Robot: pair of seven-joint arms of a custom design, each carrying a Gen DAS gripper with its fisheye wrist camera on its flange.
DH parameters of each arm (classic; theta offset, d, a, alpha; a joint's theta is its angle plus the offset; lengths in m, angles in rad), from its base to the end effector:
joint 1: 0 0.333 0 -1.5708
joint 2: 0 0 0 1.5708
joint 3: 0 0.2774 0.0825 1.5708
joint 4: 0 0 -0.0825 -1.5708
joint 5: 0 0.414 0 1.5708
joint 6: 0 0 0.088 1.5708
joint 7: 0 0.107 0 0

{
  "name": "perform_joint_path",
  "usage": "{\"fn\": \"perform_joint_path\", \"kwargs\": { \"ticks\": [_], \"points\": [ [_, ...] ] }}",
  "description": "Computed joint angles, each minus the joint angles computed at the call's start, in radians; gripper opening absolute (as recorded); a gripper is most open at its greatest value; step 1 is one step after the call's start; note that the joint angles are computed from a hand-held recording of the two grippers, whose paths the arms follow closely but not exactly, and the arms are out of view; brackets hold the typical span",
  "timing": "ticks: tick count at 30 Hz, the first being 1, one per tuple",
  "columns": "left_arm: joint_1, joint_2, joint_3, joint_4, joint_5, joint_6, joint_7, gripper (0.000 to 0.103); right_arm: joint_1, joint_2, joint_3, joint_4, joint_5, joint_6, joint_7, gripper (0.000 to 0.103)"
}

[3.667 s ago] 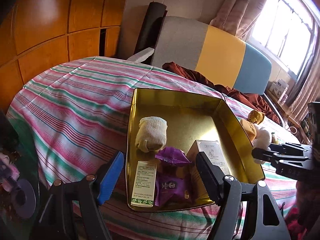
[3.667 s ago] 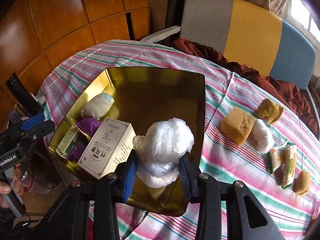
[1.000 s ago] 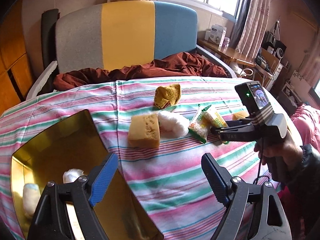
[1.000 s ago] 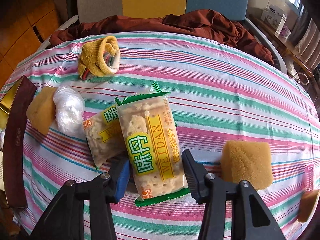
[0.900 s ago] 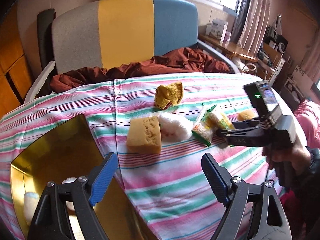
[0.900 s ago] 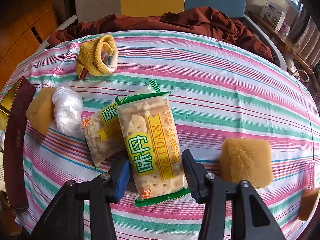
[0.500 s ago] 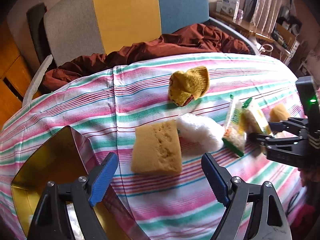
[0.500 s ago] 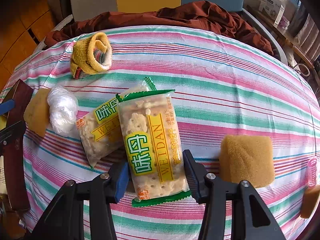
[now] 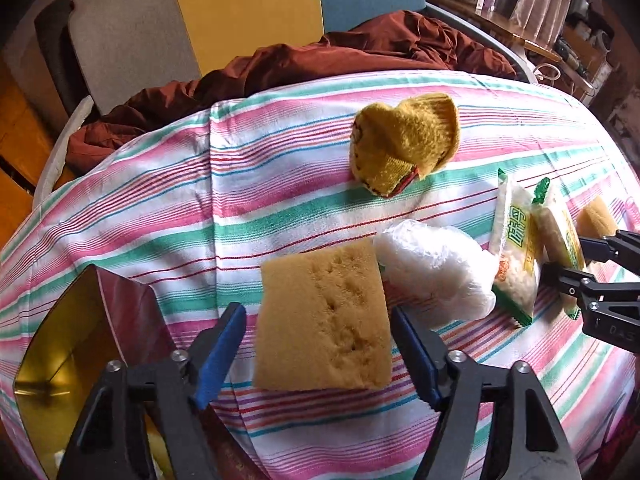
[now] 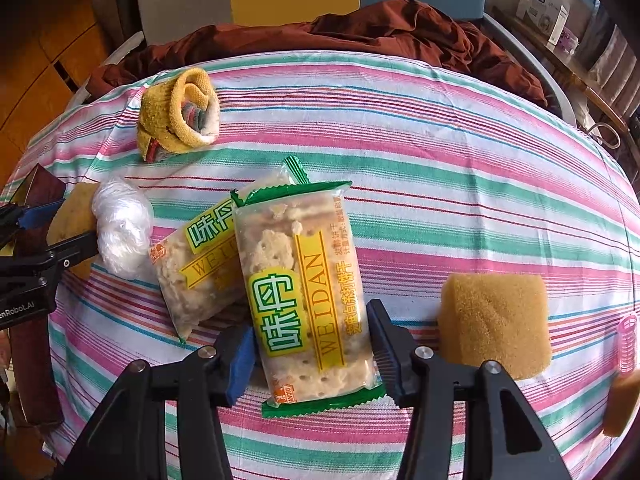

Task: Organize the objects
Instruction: 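Grasp the yellow sponge with left while right grasps the WEIDAN cracker packet, then carry the yellow sponge into the gold tray and open the left tool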

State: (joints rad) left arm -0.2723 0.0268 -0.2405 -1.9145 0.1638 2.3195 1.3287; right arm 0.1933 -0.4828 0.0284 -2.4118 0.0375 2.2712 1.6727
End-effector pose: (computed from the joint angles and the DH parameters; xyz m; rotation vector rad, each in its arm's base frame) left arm 0.5482 -0.3042 0.4688 -1.6178 2.3326 -0.4234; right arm 0.4677 0.1068 0.4778 -2.1064 1.9063 -0.2646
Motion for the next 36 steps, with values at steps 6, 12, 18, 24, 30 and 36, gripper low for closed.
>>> {"fn": "perform_joint_path", "kwargs": {
  "ticks": [6,12,18,24,30,36],
  "points": [
    [-0.001,-0.014,-0.001,-0.028,-0.021,0.029,0.016,0.057,-0.001,0.022,0.002,0.006,-0.013,0.023,-0.02,0.05],
    [-0.008,-0.092,-0.009,-0.113,-0.021,0.09,0.024,0.056,0.0,0.018,-0.003,-0.003,-0.005,0.031,-0.032,0.05],
    [-0.017,-0.182,-0.009,-0.203,-0.11,0.128,0.033,0.057,-0.001,0.01,0.002,-0.011,-0.012,0.035,-0.032,0.051],
    [-0.035,-0.284,-0.016,-0.305,-0.172,0.19,0.009,0.057,0.0,0.0,0.011,-0.021,-0.028,0.042,-0.028,0.051],
    [-0.049,-0.397,-0.017,-0.392,-0.181,0.228,-0.004,0.057,0.003,-0.006,0.018,-0.03,-0.042,0.055,-0.017,0.051],
    [-0.045,-0.517,-0.005,-0.487,-0.193,0.241,-0.036,0.057,0.007,-0.021,0.026,-0.043,-0.054,0.056,0.0,0.05]
  ]
}}
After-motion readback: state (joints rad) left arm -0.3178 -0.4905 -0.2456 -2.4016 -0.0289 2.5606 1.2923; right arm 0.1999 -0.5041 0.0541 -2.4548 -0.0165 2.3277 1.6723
